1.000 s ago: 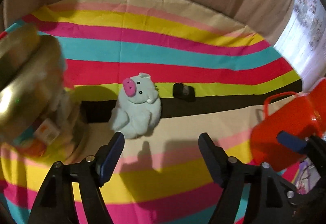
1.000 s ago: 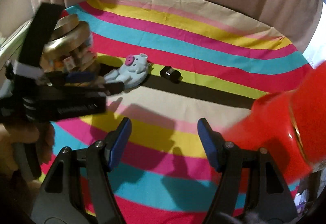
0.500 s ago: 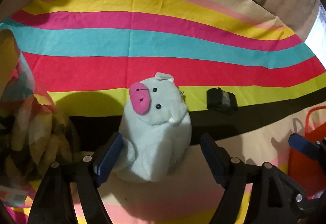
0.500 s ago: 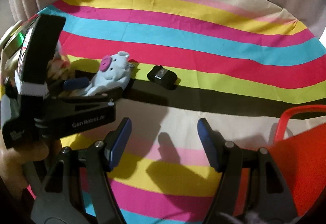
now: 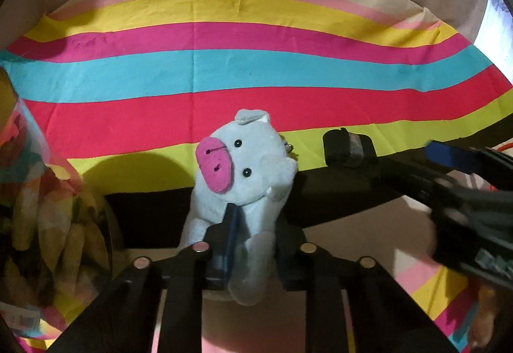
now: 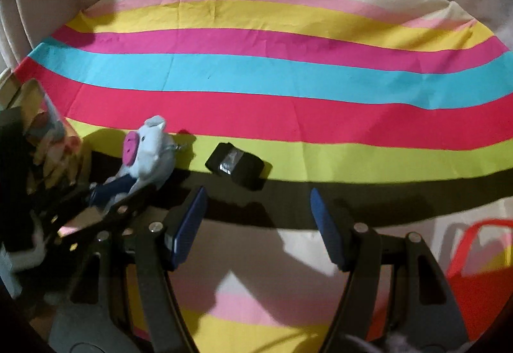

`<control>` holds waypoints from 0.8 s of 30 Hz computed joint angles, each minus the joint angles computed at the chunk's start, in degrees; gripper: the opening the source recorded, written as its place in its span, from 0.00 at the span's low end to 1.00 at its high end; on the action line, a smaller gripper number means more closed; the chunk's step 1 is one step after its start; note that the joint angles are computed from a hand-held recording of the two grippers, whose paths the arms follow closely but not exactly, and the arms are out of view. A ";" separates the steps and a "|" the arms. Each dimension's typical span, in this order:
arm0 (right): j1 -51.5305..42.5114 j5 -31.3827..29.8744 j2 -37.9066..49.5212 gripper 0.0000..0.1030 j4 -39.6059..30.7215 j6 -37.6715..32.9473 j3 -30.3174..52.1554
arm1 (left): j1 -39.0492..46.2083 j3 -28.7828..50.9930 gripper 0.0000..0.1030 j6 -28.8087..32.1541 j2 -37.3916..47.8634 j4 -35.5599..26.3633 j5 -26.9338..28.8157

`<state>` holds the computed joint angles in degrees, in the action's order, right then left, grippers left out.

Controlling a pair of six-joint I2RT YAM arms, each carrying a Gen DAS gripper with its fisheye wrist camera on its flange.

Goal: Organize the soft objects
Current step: 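Grasp the white pig plush with the left tool while the right tool grasps the black strap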

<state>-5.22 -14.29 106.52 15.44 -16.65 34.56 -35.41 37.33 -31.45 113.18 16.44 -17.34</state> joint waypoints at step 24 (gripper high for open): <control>7.62 5.16 3.70 0.50 8.48 -0.55 -1.95 | -11.16 -14.88 0.15 -11.48 -21.66 -5.89 -3.59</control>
